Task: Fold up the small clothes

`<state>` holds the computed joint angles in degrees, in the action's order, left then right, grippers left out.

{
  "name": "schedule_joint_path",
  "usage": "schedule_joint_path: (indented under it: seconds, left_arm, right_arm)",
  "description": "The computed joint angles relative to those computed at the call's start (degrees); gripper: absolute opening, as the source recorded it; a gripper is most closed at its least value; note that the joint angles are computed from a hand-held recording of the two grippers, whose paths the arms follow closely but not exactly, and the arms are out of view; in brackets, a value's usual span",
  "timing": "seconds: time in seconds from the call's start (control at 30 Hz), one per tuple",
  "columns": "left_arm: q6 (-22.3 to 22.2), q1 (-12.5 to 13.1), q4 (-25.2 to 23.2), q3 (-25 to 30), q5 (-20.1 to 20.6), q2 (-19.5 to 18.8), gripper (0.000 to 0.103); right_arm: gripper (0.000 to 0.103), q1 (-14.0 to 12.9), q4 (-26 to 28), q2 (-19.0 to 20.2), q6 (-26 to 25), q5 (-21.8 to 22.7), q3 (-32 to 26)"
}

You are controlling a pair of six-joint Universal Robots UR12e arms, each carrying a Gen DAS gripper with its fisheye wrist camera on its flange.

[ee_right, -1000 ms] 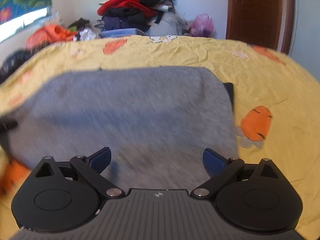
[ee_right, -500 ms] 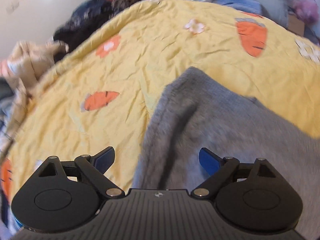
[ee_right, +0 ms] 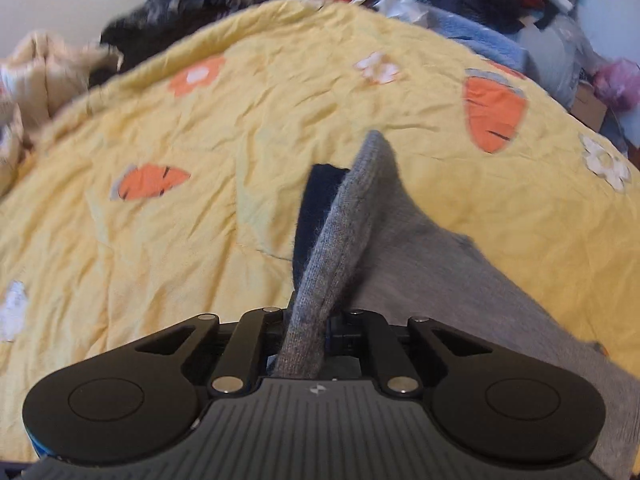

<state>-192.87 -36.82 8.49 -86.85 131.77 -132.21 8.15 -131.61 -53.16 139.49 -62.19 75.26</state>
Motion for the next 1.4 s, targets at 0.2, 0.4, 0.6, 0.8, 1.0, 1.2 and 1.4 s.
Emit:
schedule_joint_path:
  seconds: [0.2,0.4,0.6,0.8,1.0,1.2,1.4]
  left_arm:
    - [5.9,-1.5,0.5,8.5,-9.0,-3.9,0.008]
    - [3.8,-2.4,-12.1,16.9,-18.1,-8.2,0.008]
    - [11.1,-2.9,-8.8,16.6,-17.7,-9.2,0.014]
    - [18.4,-3.4,-0.1,12.3,-13.8,-7.8,0.063]
    - [29.1,-4.3,-3.2,15.8,-10.5,-10.2,0.064]
    - [26.1,-3.8,-8.9,16.8,-11.4,-9.7,0.046]
    - [23.8,-3.8,-9.8,17.8,-13.9,-9.7,0.006]
  right_arm:
    - [0.015,-8.1,-1.4,-2.4,2.5,6.7,2.3]
    - [0.015,-14.0,-4.5,-2.0,7.7,5.0,5.1]
    - [0.071,-17.1,-13.5,-0.9,19.9,11.0,9.6]
    - [0.072,-19.9,-17.9,1.0,30.6,21.5,9.2]
    - [0.066,-18.8,-13.8,2.1,27.3,19.2,6.7]
    - [0.055,-17.4,-10.5,1.7,21.5,15.7,6.2]
    - [0.022,-17.5,-11.3,2.2,20.3,15.2,5.8]
